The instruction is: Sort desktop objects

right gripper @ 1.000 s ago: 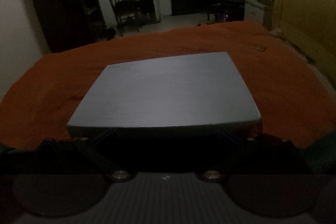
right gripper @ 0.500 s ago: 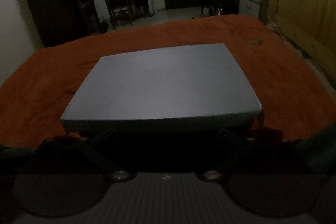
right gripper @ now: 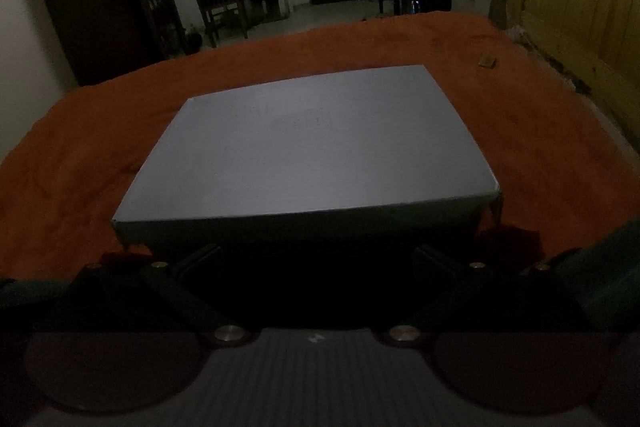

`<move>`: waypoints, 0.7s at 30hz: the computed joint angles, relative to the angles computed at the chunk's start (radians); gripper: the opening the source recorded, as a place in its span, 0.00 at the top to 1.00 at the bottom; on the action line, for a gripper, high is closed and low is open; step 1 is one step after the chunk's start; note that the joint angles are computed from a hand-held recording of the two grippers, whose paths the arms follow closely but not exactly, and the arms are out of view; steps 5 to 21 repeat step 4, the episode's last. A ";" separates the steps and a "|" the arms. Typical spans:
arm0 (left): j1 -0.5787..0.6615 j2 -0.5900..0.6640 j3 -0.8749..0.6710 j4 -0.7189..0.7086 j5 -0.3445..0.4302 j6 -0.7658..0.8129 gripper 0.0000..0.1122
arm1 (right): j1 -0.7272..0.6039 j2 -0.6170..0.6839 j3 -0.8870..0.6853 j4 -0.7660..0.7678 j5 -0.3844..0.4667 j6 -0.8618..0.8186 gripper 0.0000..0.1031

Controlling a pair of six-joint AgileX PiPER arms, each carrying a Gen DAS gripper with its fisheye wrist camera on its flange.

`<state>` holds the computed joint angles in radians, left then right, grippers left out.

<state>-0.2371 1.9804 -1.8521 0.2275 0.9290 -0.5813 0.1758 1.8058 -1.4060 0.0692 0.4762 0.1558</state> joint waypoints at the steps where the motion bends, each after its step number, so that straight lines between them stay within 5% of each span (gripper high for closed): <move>1: 0.002 -0.004 0.006 -0.003 -0.005 0.000 0.09 | 0.002 -0.002 0.002 -0.001 -0.003 0.003 0.00; 21: 0.004 -0.016 0.028 -0.007 -0.028 -0.005 0.09 | 0.001 -0.008 0.012 0.016 -0.015 -0.007 0.00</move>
